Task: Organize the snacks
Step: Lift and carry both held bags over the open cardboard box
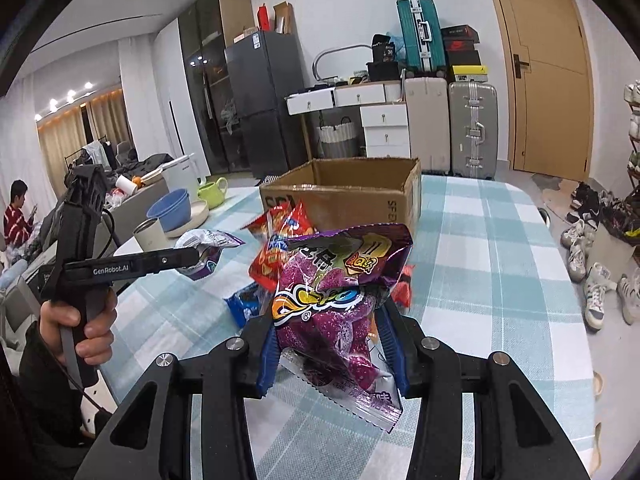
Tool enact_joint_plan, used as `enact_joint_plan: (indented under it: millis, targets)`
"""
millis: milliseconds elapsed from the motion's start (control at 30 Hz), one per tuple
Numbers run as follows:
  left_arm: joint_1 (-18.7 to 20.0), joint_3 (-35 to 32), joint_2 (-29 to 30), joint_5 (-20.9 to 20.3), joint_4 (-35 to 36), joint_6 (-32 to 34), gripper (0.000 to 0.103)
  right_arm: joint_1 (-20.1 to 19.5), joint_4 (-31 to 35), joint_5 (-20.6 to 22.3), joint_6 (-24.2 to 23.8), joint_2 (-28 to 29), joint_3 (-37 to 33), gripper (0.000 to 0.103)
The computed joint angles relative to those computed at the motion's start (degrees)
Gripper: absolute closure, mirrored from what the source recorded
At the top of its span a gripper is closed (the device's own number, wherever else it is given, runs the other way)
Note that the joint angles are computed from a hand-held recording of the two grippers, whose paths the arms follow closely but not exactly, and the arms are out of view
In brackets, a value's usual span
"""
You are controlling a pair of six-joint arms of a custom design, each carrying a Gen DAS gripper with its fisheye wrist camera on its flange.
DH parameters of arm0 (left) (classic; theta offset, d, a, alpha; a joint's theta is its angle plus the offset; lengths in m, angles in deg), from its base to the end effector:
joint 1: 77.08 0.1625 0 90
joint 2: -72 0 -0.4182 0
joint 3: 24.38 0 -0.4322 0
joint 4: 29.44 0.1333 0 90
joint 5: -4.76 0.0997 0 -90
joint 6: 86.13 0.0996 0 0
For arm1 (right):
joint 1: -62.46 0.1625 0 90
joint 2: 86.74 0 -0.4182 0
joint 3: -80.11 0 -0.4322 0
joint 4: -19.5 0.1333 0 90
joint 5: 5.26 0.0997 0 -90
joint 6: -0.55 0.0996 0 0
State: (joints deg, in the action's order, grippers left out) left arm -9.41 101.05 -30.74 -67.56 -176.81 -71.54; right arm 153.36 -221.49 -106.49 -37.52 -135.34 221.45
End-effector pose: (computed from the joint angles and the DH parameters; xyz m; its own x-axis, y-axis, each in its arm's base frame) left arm -0.0168 -0.4715 0.3824 -0.8377 0.3872 -0.3850 0.5409 0.6852 -0.4877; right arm 0.1200 -0.3896 0.0779 -0.7690 -0.2062 0.6050 -0.6129 0.5068 -0.6063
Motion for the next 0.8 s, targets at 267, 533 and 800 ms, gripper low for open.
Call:
enact_joint_plan:
  millis: [267, 533, 800]
  targets:
    - [-2.31, -0.59, -0.91, -0.47, -0.55, 0.77, 0.05, 1.7, 1.51, 0.22, 0.62, -1.34, -1.68, 0.059]
    - [-4.38, -1.78, -0.98, -0.55, -0.46, 0.97, 0.05, 2.56, 3.93, 0.58, 1.24, -2.64, -3.83, 0.059]
    - [-6.09, -3.75, 0.34, -0.05, -0.2, 0.07, 0.05, 3.04, 7.15, 0.54, 2.02, -4.27, -5.66, 0.059]
